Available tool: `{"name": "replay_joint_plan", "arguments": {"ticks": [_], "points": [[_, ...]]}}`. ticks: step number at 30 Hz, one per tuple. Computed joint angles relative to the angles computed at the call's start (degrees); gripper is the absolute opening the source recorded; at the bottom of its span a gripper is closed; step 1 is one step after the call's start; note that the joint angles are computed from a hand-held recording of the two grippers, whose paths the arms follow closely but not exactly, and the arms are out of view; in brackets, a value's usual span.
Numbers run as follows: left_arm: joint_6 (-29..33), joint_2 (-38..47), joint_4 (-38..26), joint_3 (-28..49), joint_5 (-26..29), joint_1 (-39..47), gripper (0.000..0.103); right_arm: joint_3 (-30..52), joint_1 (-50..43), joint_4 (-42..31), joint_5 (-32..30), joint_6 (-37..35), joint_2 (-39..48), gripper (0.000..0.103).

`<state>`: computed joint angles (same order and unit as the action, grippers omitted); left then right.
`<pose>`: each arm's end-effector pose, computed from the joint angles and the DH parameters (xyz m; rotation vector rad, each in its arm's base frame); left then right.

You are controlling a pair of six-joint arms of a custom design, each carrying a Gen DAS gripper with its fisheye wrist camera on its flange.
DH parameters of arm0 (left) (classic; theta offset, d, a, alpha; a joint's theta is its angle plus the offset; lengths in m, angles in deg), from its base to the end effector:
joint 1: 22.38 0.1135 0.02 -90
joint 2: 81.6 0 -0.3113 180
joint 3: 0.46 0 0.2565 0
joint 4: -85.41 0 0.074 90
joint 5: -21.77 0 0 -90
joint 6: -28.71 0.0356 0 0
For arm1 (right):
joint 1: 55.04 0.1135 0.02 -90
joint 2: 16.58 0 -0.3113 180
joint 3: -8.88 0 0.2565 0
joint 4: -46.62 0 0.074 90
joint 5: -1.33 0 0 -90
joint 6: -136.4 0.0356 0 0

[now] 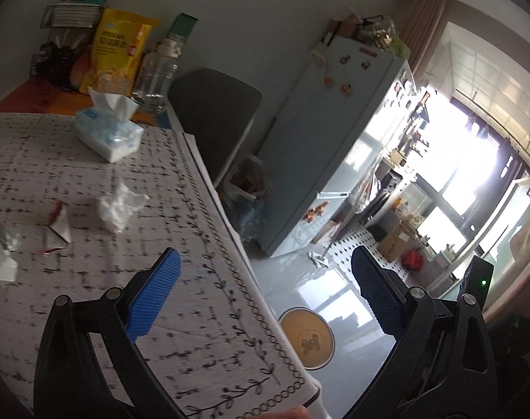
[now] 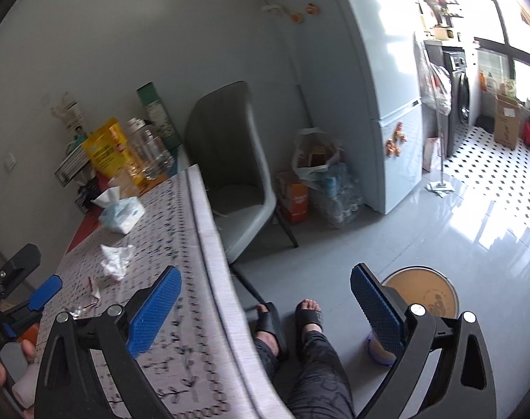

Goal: Collect trash
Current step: 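Move both tools back toward the table, then reach the left tool to the white folded paper and close on it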

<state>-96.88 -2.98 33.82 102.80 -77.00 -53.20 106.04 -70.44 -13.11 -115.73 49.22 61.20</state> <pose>0.2510 -0.1434 0.4761 -0.1844 2.0751 -0.5655 0.2710 -0.0578 0.4344 0.1067 2.2137 0.4152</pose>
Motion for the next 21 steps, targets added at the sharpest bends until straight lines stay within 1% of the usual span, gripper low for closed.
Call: {"name": "replay_joint_plan", "arguments": {"ticks": [5, 10, 16, 20, 21], "points": [[-0.63, -5.10, -1.62, -3.53, -0.50, 3.54, 0.097, 0.38, 6.35, -0.47, 2.39, 1.39, -1.28, 0.095], [-0.25, -9.58, -3.99, -6.31, 0.50, 8.42, 0.097, 0.05, 10.93, -0.89, 2.86, 2.43, -2.57, 0.095], [0.59, -12.55, -6.49, -7.67, 2.24, 13.48, 0.097, 0.70, 15.61, -1.95, 2.49, 2.82, -2.63, 0.095], [1.29, -15.37, -6.63, -10.24, 3.72, 17.66, 0.097, 1.86, 19.66, -1.55, 3.98, 3.77, -2.09, 0.095], [1.79, -15.94, -6.52, -11.08, 4.99, 19.32, 0.097, 1.93, 20.64, -1.36, 4.35, 3.94, -1.94, 0.095]]}}
